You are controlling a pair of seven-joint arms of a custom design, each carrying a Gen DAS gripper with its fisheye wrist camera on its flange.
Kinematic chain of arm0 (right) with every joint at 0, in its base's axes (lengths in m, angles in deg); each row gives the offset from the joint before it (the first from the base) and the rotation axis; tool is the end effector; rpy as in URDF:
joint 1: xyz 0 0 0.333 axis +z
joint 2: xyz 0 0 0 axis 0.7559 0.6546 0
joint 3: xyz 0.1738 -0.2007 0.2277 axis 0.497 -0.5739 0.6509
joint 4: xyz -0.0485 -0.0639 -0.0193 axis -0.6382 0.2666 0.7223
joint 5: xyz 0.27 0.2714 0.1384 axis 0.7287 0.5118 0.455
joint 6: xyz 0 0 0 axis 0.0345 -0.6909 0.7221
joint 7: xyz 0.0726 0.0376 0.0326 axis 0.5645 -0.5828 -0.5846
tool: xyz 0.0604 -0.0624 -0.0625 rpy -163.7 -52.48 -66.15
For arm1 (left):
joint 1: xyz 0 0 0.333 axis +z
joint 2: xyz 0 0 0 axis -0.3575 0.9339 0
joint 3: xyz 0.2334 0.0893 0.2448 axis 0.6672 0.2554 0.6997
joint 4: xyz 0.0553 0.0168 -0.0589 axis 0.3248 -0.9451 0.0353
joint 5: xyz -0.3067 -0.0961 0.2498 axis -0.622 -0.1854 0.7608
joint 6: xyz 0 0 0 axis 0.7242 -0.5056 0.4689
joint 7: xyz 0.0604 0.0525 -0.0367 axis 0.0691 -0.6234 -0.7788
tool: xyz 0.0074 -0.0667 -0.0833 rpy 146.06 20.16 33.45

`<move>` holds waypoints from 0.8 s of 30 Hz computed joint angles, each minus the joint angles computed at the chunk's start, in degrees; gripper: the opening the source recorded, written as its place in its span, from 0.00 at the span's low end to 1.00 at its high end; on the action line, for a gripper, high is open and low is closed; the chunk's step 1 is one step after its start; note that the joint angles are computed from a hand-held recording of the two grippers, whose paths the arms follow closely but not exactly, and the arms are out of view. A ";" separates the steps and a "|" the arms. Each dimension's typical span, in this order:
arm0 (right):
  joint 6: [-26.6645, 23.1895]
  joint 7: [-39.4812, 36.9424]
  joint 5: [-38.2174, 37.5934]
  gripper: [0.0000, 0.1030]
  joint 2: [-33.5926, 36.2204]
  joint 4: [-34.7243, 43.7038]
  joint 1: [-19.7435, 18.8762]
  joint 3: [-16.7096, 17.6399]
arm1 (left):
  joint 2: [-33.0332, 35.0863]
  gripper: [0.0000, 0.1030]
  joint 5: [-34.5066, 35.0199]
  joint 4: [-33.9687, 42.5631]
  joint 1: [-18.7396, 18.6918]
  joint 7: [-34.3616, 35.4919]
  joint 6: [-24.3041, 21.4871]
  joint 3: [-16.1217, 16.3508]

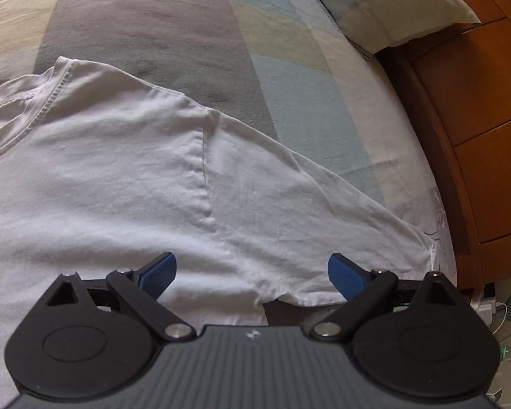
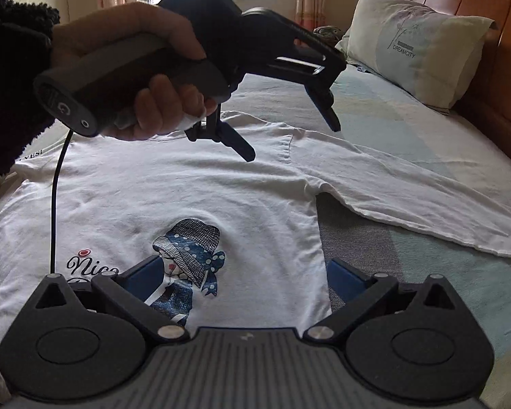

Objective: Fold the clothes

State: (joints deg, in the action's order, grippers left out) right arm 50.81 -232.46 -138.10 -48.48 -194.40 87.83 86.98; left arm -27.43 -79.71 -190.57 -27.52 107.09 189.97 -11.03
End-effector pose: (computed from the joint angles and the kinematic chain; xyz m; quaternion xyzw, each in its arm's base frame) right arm 0.3486 0.4410 0.4211 -0.5586 0.7128 -0.3077 0.2918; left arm 0.6298 -0.2344 0.4109 0.5334 -0.7930 0.2578 0.1423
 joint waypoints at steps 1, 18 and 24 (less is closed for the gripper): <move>-0.14 1.69 -0.55 1.00 -0.88 -0.84 0.01 -0.01 | 1.08 0.93 0.79 0.93 -0.46 -1.59 0.27 0.32; 3.73 6.53 -2.02 1.00 -3.79 -4.95 -2.20 0.76 | 16.79 0.98 11.69 18.91 -3.86 -6.88 11.90 -0.73; 3.57 5.86 -1.86 1.00 -3.73 -4.45 -2.03 1.06 | 11.61 0.97 13.21 14.78 -2.20 -6.47 8.77 -0.79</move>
State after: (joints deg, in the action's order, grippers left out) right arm 54.38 -226.60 -139.96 -52.21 -198.85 85.81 88.04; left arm -15.83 -66.50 -175.80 -29.72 100.62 198.74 -11.82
